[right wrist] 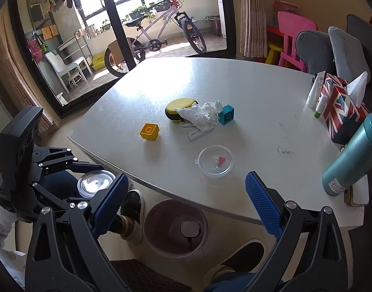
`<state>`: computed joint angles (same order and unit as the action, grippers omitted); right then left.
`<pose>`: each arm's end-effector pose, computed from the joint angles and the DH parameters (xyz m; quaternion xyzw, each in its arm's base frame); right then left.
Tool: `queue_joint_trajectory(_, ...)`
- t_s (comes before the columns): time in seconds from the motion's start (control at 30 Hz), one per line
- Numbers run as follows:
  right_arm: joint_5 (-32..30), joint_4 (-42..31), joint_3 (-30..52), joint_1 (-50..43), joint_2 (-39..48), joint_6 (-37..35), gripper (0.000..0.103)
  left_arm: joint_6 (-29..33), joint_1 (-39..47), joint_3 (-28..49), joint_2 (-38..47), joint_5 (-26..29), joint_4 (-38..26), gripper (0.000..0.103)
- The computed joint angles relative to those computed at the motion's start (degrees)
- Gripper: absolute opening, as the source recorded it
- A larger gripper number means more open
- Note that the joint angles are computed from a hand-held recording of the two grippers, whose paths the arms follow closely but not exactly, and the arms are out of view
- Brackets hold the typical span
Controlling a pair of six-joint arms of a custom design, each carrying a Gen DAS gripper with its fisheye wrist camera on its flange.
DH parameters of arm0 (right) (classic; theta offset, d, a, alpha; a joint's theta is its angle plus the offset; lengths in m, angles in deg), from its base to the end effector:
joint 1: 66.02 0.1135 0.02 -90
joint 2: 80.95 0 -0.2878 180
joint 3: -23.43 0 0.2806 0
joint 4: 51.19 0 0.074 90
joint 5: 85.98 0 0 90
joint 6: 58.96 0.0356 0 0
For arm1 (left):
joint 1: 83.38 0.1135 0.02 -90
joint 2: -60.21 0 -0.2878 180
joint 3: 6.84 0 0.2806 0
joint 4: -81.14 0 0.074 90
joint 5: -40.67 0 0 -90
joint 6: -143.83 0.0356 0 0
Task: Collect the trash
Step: 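Lower the clear lid with the left gripper into the wastebasket and open, then grasp the clear plastic tub with the right gripper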
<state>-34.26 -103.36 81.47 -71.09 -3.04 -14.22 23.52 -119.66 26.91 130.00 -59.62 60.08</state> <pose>0.2560 -0.0006 0.2026 -0.3687 0.8588 0.2304 0.2712 0.1704 -0.1172 0.1269 0.0244 0.9552 -0.0829 0.2830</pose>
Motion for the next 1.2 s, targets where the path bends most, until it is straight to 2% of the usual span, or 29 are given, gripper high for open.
queue_joint_trajectory(0.2, 0.2, 0.3, -0.4, -0.1, 0.1, -0.1, 0.095, -0.4, 0.5, -0.1, -1.0, -1.4, 0.3, 0.095)
queue_joint_trajectory(0.77, 1.6, 2.8, -1.5, 1.3, 1.0, 1.2, 0.096, -0.3, 4.0, -1.2, -6.7, -3.3, -3.0, 0.095)
queue_joint_trajectory(1.2, 8.1, 10.3, 0.7, 7.3, 8.6, 6.7, 0.096, 3.0, 11.4, -1.7, -7.9, -3.6, -2.2, 0.095)
